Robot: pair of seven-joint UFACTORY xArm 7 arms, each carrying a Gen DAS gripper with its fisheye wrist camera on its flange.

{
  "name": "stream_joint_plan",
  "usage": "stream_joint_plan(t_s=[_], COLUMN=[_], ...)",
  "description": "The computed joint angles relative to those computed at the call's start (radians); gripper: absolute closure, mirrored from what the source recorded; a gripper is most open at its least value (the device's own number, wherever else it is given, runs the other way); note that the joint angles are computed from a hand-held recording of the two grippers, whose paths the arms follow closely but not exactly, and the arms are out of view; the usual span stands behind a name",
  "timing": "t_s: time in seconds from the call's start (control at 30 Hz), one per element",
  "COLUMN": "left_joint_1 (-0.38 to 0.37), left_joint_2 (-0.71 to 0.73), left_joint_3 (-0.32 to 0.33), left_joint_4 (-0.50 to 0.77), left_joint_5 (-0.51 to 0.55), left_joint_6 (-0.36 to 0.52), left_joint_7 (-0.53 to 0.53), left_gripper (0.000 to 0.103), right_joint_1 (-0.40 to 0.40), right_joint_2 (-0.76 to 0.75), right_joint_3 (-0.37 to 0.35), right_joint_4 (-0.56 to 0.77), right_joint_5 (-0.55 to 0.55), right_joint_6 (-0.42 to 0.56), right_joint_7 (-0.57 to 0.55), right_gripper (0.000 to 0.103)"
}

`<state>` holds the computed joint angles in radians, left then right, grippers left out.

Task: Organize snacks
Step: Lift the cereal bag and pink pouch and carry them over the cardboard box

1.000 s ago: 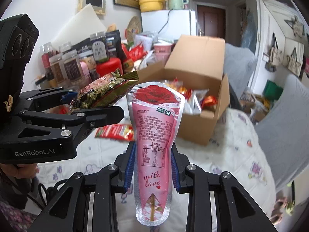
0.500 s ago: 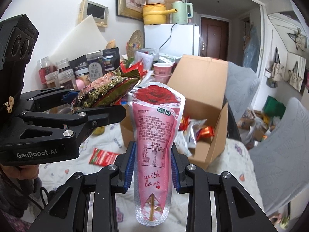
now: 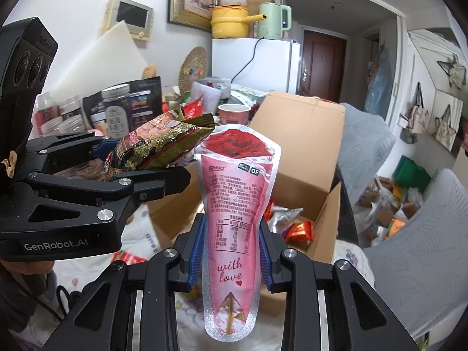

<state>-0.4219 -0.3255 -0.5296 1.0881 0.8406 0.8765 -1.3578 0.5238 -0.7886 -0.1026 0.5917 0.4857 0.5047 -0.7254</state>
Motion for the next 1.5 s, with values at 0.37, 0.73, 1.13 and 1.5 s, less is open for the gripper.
stream_joint_plan(t_s=[0.37,0.73,1.13,1.5], left_joint_1=[0.033,0.020,-0.024,-0.071], left_joint_2=[0.059,0.145,0.237,0.328], left_joint_3=[0.077,0.144,0.206,0.260], left_joint_4=[0.017,0.037,0.089,0.145], left_joint_5=[0.004,0.015,0.015,-0.029], left_joint_6=[-0.060,-0.060,-0.030,0.009], left_joint_7=[0.041,0.044,0.067,0.116], left_gripper=[0.048,0.048,0.048,0.048], right_joint_1=[0.023,-0.036,-0.119,-0.171], right_joint_2=[0.208,0.376,0.496,0.557], right_joint_3=[-0.009,0.051,0.113,0.153], right_joint_4=[0.119,0.207,0.253,0.267], right_joint_5=[0.063,0.107,0.082,-0.006], right_joint_6=[-0.053,-0.080,-0.086,-0.107], right_joint_7=[-0.052,-0.052,-0.005,0.084], right_gripper=[0.071,0.071,0.071,0.071])
